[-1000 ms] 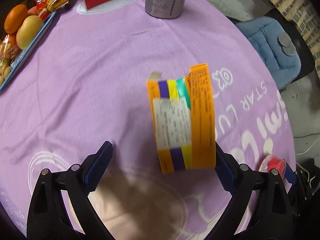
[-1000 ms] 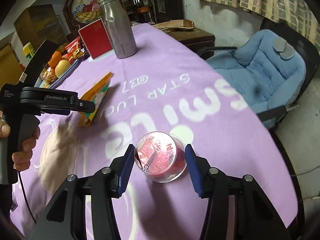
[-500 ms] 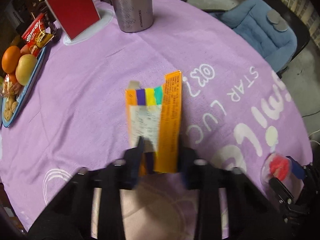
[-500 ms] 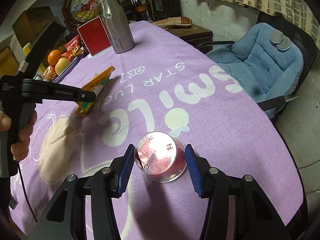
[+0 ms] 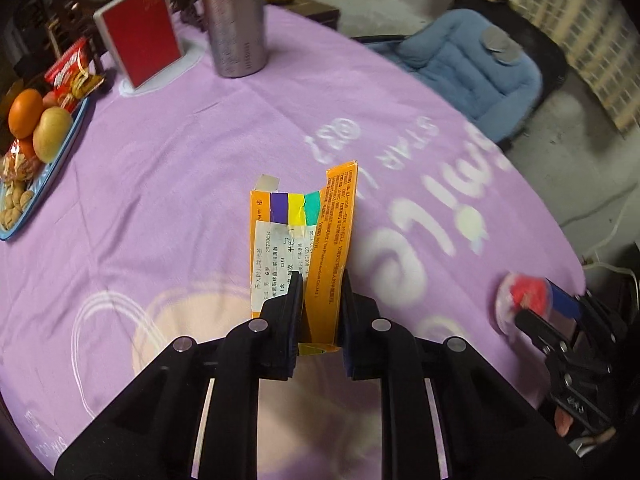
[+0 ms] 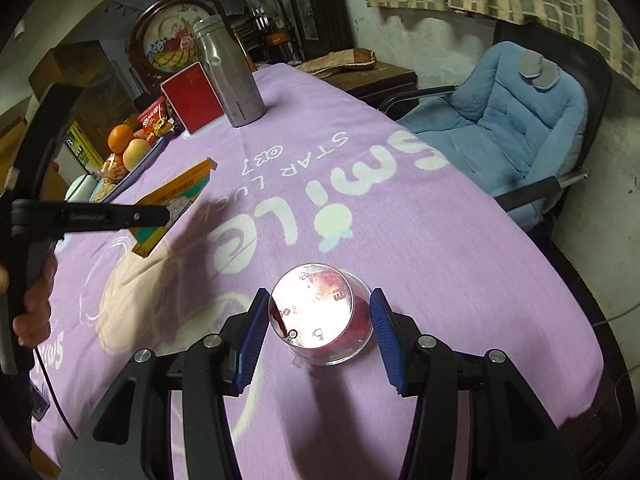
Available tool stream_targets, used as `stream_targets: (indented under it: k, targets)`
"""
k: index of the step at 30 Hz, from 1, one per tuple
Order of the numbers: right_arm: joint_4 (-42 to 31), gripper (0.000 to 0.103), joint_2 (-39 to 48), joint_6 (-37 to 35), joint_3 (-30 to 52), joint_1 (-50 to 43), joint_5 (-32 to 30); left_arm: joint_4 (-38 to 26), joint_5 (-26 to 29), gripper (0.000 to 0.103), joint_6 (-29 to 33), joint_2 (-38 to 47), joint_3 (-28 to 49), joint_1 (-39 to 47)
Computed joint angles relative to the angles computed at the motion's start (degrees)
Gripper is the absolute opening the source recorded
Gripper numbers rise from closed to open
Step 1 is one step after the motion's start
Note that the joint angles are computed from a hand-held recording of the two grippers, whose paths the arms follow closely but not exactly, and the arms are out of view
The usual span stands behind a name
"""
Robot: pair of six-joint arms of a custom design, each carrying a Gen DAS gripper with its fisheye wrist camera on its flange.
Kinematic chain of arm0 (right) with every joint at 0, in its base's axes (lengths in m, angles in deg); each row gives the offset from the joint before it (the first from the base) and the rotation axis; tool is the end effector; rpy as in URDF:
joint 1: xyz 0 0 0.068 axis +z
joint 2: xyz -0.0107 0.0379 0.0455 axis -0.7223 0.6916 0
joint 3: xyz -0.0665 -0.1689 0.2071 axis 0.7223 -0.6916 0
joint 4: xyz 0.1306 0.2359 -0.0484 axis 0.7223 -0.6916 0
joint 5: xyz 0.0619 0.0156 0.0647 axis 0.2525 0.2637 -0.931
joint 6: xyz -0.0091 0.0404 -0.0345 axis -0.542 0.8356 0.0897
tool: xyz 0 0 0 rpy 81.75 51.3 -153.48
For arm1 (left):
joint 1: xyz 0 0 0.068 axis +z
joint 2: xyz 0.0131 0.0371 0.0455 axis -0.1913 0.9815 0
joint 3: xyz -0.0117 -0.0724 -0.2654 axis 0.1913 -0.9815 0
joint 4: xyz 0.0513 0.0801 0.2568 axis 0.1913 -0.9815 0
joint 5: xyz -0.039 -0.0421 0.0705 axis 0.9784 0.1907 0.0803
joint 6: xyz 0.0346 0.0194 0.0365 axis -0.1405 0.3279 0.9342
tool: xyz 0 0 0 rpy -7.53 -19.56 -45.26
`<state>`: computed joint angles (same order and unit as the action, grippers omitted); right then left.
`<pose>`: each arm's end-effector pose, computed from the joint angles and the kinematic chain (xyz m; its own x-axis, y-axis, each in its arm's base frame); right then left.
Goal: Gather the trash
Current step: 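Carry the dome container and card box over the red wastebasket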
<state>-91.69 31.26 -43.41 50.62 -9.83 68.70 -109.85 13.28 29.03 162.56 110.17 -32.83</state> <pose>0.2507 0.1905 0.3336 -0.7786 -0.2383 -0.5805 -0.4568 0.8495 0.2639 0.2335 -0.0886 0.3779 -0.9111 -0.1328 -0.3903 -0.1122 0.9908 -0.0754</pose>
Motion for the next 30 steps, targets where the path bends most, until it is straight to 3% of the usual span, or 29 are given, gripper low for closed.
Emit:
stream_targets:
  k: [4,9,18,24,30]
  targets:
    - [-0.1,0.051,-5.4,1.0,-4.7,-0.1,-0.1,0.4,-3.6,0.018,-5.9,-3.2,-1.8,-9.4]
    - [-1.0,0.051,-12.4,2.2,-9.8,-1.0,-0.4,1.6,-3.9,0.018,-11.9,-6.6,-3.7,-17.6]
    - [-3.9,0.051,-26.0,2.2,-17.0,-7.7,-3.1,4.1,-6.9,0.018,-19.2,-3.8,-2.3,-30.8]
    - [-9.2,0.051,-36.4,-3.2,-22.6,-23.7,-12.3,6.7,-7.8,0.018,-19.1,4.7,4.0,-39.0]
    - [-17.8,0.051,-40.4,-20.3,-27.7,-49.7,-24.5,9.6,-6.1,0.018,-17.5,16.5,12.1,-44.6]
